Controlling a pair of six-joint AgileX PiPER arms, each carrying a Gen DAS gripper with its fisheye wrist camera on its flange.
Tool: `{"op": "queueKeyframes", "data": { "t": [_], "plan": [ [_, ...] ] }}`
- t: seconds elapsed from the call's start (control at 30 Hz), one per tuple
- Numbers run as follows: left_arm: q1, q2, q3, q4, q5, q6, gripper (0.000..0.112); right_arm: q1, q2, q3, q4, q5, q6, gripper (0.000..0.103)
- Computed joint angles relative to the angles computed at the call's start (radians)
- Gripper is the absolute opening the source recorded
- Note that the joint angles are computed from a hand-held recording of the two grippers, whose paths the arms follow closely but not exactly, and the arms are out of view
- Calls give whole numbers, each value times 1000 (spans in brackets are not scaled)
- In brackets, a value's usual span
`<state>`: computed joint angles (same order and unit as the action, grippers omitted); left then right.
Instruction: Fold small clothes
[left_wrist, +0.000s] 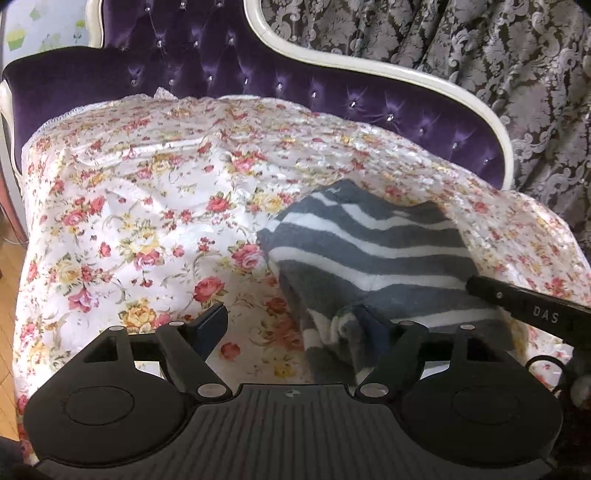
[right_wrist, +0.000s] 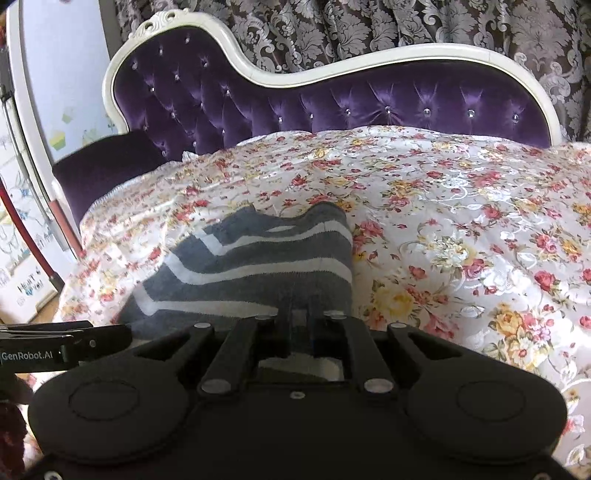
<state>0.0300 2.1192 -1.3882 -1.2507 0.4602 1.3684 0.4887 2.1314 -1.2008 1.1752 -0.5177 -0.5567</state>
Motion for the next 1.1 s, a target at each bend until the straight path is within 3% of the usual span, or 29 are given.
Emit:
{"op": "queueKeyframes", "data": {
  "t": [0.07,0.13,0.2,0.27,0.33,0.6,0.8,0.93,1.1],
  "plan": [
    [7,-29,29,-32,7,32,77,5,-28,36,-54,-2,81,50],
    [8,-65,62,-44,2,58,82,33,-58,65,-25,-33,82,81],
    [6,-100,97,-53,-5,86,98,62,-83,99,-29,-66,113,81],
    [3,-133,138,-93,-18,146,103,93,-108,128,-5,-94,124,87],
    [-4,-168,185,-134,-43,202,103,127,-129,154,25,-124,122,103],
    [4,-253,301,-273,-72,329,103,230,-166,178,209,-215,6,103],
    [17,-283,333,-193,-51,249,103,269,-169,155,384,-241,-121,103],
    [-39,-333,388,-208,-183,289,102,290,-185,178,402,-246,-101,103],
    [-65,-380,437,-257,-244,330,102,309,-187,154,499,-277,-194,103]
  ]
}}
